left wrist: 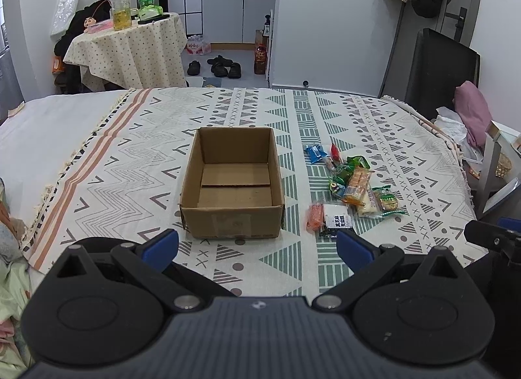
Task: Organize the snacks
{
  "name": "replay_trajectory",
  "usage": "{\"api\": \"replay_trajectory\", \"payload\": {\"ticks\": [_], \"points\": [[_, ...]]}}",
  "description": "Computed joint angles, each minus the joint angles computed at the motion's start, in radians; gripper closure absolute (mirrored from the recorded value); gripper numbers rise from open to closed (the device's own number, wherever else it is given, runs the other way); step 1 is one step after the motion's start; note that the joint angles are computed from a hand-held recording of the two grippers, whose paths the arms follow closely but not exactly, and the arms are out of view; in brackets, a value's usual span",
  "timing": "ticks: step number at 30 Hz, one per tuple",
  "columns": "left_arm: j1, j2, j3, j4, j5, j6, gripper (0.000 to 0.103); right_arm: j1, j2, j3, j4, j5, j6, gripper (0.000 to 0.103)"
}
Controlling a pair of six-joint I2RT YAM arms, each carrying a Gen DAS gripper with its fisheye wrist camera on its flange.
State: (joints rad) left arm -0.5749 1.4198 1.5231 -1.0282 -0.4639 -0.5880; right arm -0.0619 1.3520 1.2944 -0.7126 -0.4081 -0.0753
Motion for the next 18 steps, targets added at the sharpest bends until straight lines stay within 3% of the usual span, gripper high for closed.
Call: {"api": "replay_trajectory", "payload": {"ticks": [18], "points": [[-0.007,-0.016,-0.005,-0.008,-0.023,-0.015,0.000,-0.005,-0.016,-0.004,0.007,-0.008,-0.007,0.000]]}}
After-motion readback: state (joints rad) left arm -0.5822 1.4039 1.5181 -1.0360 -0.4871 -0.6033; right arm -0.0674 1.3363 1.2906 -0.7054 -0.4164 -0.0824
